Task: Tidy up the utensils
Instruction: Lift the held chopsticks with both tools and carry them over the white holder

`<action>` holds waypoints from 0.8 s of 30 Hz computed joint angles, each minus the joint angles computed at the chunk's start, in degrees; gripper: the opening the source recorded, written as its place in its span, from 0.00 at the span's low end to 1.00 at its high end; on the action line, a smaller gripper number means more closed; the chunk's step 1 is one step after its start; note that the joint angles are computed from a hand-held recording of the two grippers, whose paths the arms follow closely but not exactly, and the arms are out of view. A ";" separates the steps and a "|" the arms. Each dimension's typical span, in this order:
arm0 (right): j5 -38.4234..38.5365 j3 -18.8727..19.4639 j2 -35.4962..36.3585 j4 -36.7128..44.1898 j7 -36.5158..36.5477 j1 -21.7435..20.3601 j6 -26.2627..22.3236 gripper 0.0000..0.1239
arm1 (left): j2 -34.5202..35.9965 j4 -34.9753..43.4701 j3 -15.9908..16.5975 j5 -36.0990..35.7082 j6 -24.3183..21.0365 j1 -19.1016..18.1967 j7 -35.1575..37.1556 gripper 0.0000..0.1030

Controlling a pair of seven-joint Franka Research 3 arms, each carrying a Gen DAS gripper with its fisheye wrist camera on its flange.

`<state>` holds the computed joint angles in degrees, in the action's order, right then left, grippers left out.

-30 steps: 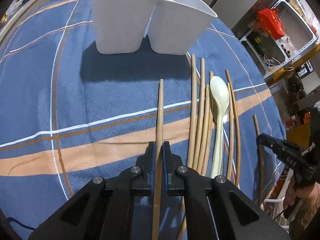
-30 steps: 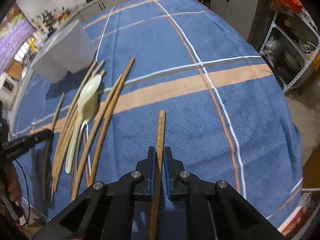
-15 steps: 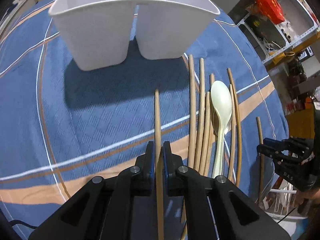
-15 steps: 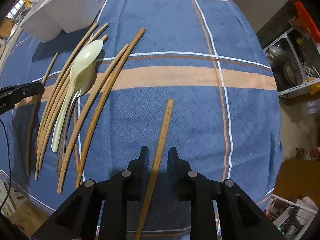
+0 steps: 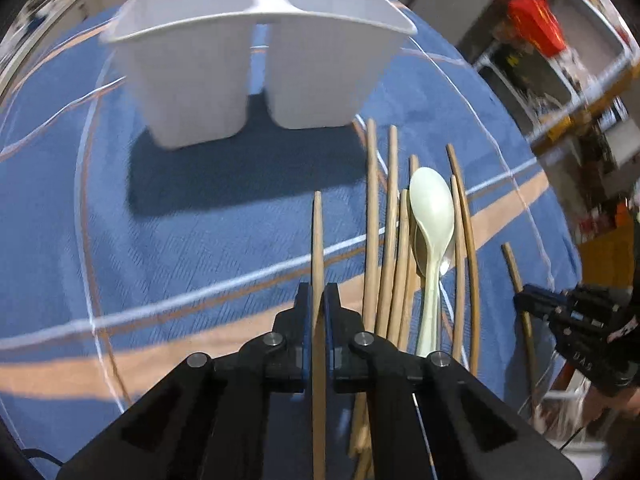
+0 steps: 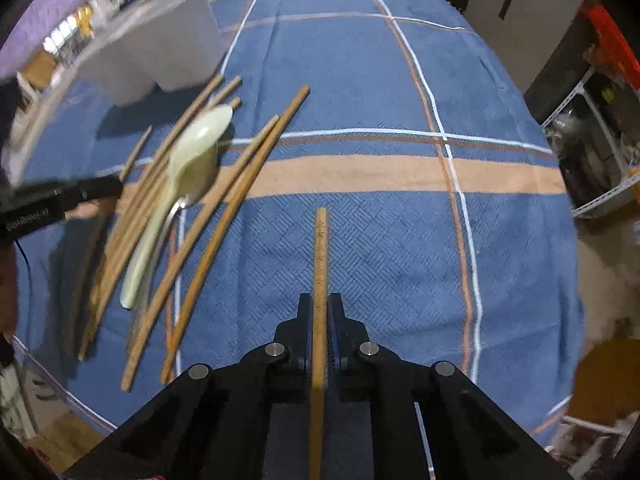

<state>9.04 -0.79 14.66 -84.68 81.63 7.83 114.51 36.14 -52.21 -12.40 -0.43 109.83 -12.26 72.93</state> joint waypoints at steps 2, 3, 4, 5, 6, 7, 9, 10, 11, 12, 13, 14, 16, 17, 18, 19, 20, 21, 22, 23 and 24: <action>3.49 0.13 -3.41 -5.29 -1.56 -1.02 4.26 0.06 | -5.28 -7.81 0.28 0.14 4.75 0.53 -1.41 0.05; 5.60 0.26 -5.15 -7.72 -2.53 -1.45 6.39 0.06 | -8.06 -11.63 0.33 0.29 7.19 0.76 -2.11 0.05; 7.28 0.21 -6.45 -9.41 -3.52 -1.88 7.61 0.06 | -10.39 -14.66 0.43 0.68 9.23 0.86 -2.78 0.05; 9.18 0.25 -7.75 -11.03 -4.32 -2.16 9.07 0.06 | -12.40 -17.07 0.67 1.63 10.91 0.65 -3.69 0.05; 10.55 0.25 -8.68 -11.98 -4.93 -2.31 10.09 0.06 | -14.11 -19.13 0.82 2.55 12.16 0.52 -4.36 0.05; 12.12 0.27 -9.69 -12.96 -5.72 -2.43 11.28 0.06 | -16.46 -21.94 1.10 4.03 14.02 0.17 -5.50 0.05; 14.88 0.13 -10.80 -14.09 -7.60 -2.70 13.14 0.06 | -20.07 -26.19 1.29 6.16 16.94 -0.09 -7.35 0.05; 16.57 0.17 -11.90 -15.26 -8.78 -2.74 14.42 0.06 | -22.35 -28.84 1.45 7.75 18.85 -0.35 -8.67 0.05; 16.85 0.33 -12.26 -15.00 -8.62 -2.46 14.74 0.06 | -23.91 -30.67 1.48 9.17 20.27 -0.57 -9.86 0.05; 17.45 0.31 -12.10 -14.59 -9.30 -2.38 15.38 0.06 | -25.15 -32.04 1.48 10.44 21.48 -0.72 -10.93 0.05; 18.12 0.38 -12.81 -15.18 -10.27 -2.25 16.35 0.06 | -27.12 -34.36 1.52 12.21 23.35 -0.97 -12.59 0.05; 18.74 0.49 -13.62 -15.95 -11.31 -2.03 17.46 0.06 | -28.81 -36.28 1.52 13.80 24.59 -1.10 -14.14 0.05; 19.83 0.54 -15.45 -17.93 -13.34 -1.60 19.38 0.06 | -31.12 -38.69 1.44 15.97 26.32 -0.96 -16.69 0.05; 20.29 0.49 -15.90 -18.33 -14.06 -1.42 19.90 0.06 | -32.13 -39.59 1.31 16.41 26.84 -0.84 -17.69 0.05; 20.86 0.43 -16.75 -19.01 -14.90 -1.25 20.37 0.06 | -33.30 -40.73 1.21 16.64 27.54 -0.64 -18.55 0.05; 21.54 0.43 -17.61 -19.65 -15.99 -1.00 20.96 0.06 | -33.95 -41.36 1.05 17.38 28.07 -0.58 -19.76 0.05; 22.12 0.30 -17.99 -20.00 -16.95 -0.83 21.43 0.06 | -34.82 -42.15 0.92 18.36 28.43 -0.54 -21.02 0.05; 22.69 0.24 -18.72 -20.56 -17.81 -0.62 21.88 0.06 | -35.44 -42.91 0.74 19.47 28.87 -0.52 -22.28 0.05; 23.27 0.15 -19.03 -20.77 -18.54 -0.43 22.20 0.06 | -36.14 -43.49 0.60 20.44 29.24 -0.47 -23.37 0.05; 23.96 0.06 -19.45 -21.02 -19.33 -0.24 22.52 0.06 | -36.57 -43.76 0.46 21.11 29.48 -0.40 -24.12 0.05; 24.61 -0.03 -19.99 -21.36 -20.06 -0.06 22.83 0.06 | -37.15 -44.28 0.32 21.63 29.66 -0.35 -24.71 0.05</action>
